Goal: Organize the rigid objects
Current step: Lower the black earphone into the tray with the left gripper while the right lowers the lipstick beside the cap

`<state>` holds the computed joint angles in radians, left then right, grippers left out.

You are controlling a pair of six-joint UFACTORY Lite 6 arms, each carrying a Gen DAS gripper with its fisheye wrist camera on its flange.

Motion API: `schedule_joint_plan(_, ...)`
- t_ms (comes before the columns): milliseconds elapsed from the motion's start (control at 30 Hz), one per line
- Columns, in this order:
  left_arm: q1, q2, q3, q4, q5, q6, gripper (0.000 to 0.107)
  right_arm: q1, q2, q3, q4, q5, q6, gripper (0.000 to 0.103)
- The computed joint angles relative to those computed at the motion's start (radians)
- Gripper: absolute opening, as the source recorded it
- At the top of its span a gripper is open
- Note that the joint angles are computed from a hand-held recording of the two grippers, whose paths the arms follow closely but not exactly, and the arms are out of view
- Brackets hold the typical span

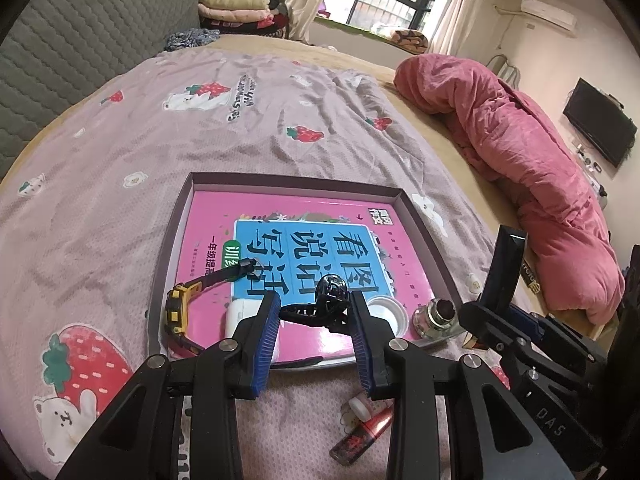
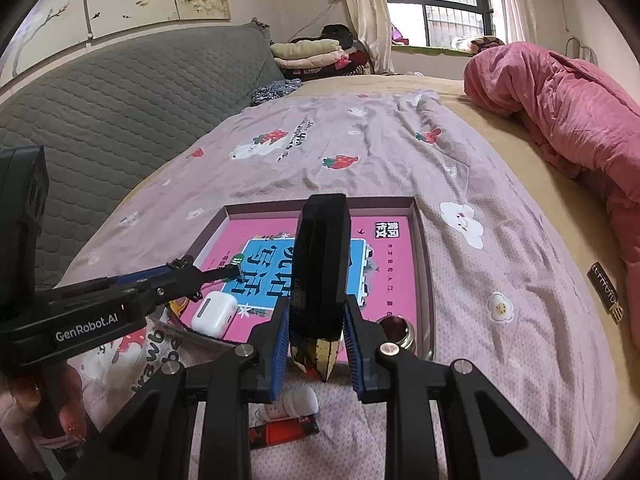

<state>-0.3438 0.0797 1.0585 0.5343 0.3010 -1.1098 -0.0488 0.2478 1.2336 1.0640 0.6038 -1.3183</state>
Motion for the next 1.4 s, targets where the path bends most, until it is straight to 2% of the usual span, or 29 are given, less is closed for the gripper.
schedule_joint_plan(633,0.043,0.106,0.012,-0.07,-0.078,0.071,0.035,0.049,0.166,0.098,-0.036,-0.064,0.048,0.026)
schedule_joint_plan(933,0.045,0.183,0.068,-0.102,-0.081,0.116,0.035,0.073,0.21,0.104,-0.04,-0.109,0.035,0.026)
schedule_joint_plan(1133,0.044,0.231,0.108,-0.197,-0.089,0.204,0.035,0.072,0.228,0.107,-0.047,-0.105,0.04,0.026)
schedule_joint_plan(1400,0.038,0.271,0.126,-0.226,-0.093,0.224,0.035,0.083,0.263,0.145,-0.095,-0.111,0.091,0.026)
